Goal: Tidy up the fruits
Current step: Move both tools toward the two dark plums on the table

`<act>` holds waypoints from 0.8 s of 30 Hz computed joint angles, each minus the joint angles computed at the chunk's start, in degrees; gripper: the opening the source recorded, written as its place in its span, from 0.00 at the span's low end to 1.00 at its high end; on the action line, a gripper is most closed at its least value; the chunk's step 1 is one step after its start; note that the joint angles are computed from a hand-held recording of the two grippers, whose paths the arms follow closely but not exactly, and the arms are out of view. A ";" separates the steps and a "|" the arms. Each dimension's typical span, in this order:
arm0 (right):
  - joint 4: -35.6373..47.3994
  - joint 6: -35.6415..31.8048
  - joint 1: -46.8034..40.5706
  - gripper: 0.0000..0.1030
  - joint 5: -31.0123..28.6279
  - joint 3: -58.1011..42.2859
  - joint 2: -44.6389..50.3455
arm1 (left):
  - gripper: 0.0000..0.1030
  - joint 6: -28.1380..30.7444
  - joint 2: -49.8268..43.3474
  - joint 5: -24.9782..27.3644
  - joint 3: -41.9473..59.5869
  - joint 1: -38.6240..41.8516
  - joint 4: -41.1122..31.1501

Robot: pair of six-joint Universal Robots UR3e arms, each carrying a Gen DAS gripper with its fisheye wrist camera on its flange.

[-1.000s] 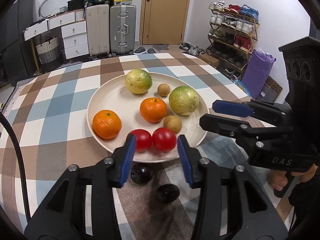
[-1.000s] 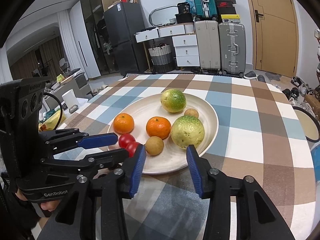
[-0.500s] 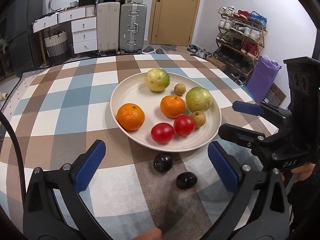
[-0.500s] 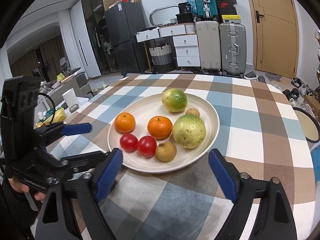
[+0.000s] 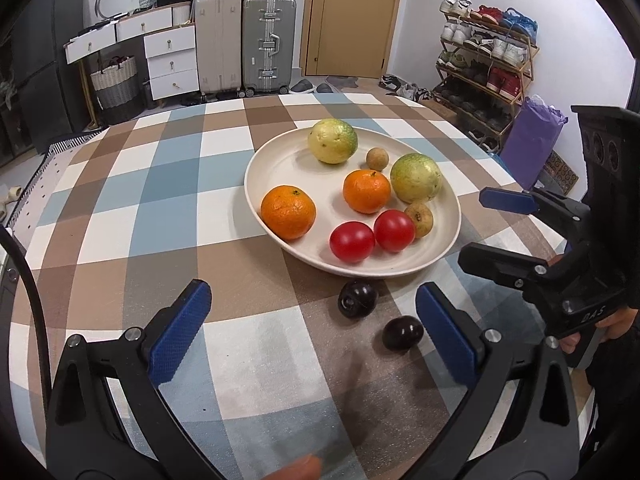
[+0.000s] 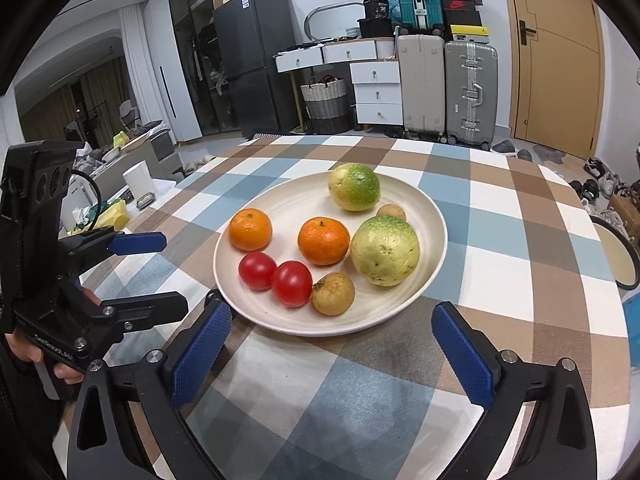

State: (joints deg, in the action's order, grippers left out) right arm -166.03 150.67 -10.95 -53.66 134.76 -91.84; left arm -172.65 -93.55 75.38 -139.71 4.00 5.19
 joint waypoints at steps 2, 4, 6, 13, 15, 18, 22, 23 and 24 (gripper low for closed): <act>1.45 -0.67 -0.16 0.99 0.68 -0.05 -0.57 | 0.99 0.26 0.53 -0.09 -0.22 0.30 -0.50; 4.15 -2.11 -0.53 0.99 2.00 -0.05 -1.83 | 0.99 0.79 1.18 -0.64 -0.43 1.03 -1.52; 6.24 -3.47 -0.79 0.99 3.17 0.09 -2.96 | 0.99 1.32 1.69 -0.68 -0.58 1.49 -2.45; 14.75 -9.31 0.69 0.99 5.28 -1.17 -4.19 | 0.99 2.48 1.84 0.10 -0.35 1.38 -3.97; 16.01 -10.49 1.56 0.99 4.79 -1.58 -3.98 | 0.99 2.33 1.73 0.21 -0.27 1.46 -3.93; 18.58 -12.64 2.45 0.98 4.91 -2.02 -3.99 | 0.99 2.16 1.94 -0.09 -0.42 1.97 -4.03; 20.23 -14.03 4.70 0.84 3.26 -3.07 -2.88 | 0.99 2.18 1.97 -0.11 -0.39 2.13 -4.18; 20.31 -14.05 5.42 0.80 2.59 -3.54 -2.20 | 0.99 2.18 1.97 -0.11 -0.39 2.13 -4.18; 20.65 -14.07 6.16 0.80 1.86 -4.12 -1.61 | 0.99 2.26 1.96 -0.12 -0.36 2.16 -4.25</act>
